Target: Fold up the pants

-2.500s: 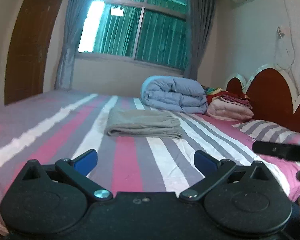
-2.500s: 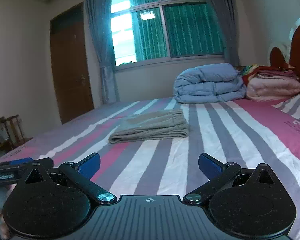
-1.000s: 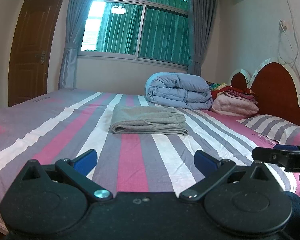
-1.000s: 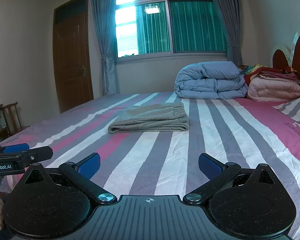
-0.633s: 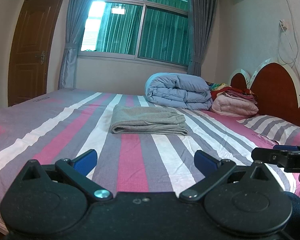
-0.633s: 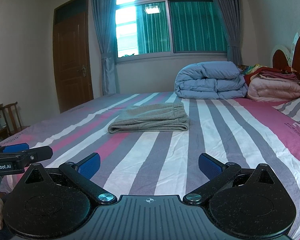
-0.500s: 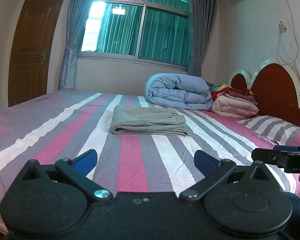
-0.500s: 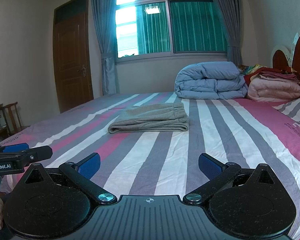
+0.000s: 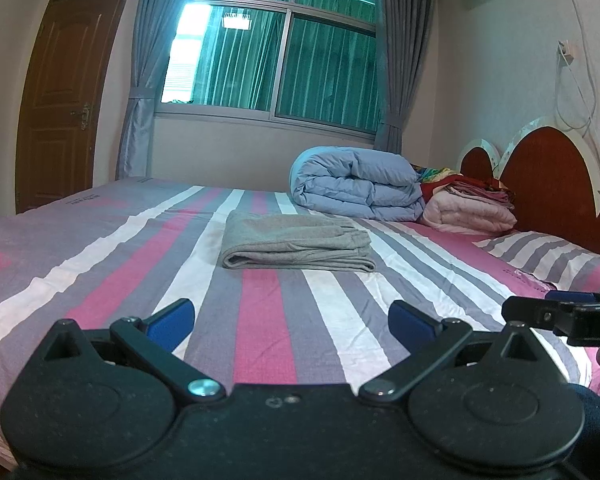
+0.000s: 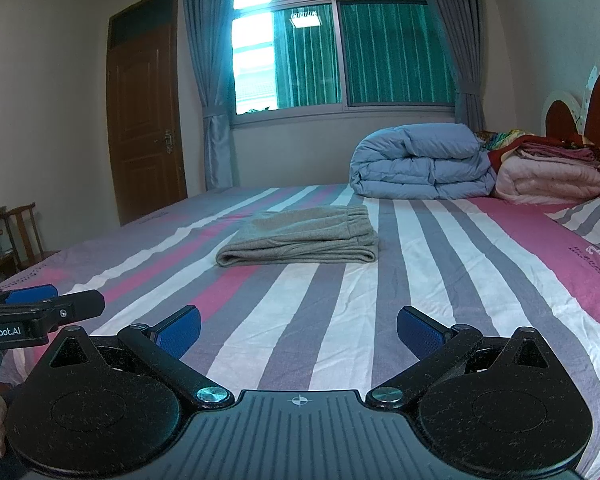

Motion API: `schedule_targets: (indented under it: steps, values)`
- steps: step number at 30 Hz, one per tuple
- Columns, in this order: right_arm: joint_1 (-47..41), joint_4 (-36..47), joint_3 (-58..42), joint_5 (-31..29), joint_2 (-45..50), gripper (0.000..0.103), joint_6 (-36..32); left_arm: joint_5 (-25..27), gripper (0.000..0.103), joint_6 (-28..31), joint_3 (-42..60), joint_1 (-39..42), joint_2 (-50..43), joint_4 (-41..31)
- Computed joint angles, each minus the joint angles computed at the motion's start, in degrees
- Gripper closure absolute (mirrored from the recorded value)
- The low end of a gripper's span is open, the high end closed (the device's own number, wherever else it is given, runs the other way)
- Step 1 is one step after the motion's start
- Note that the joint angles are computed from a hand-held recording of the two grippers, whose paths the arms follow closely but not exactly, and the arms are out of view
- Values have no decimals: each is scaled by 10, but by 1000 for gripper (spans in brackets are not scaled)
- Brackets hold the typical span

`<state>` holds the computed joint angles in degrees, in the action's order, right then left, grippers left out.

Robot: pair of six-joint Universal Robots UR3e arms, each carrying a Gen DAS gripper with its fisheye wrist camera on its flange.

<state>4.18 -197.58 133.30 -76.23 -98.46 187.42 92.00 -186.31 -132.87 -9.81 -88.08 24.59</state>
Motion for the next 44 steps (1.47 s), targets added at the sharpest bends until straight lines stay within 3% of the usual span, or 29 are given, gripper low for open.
schedule_targets:
  steps: [35, 44]
  values:
    - [-7, -2, 4, 8, -2, 0, -4, 4, 6, 1, 4, -3, -2, -2]
    - [-8, -2, 5, 9, -2, 0, -4, -17, 7, 10, -8, 8, -3, 30]
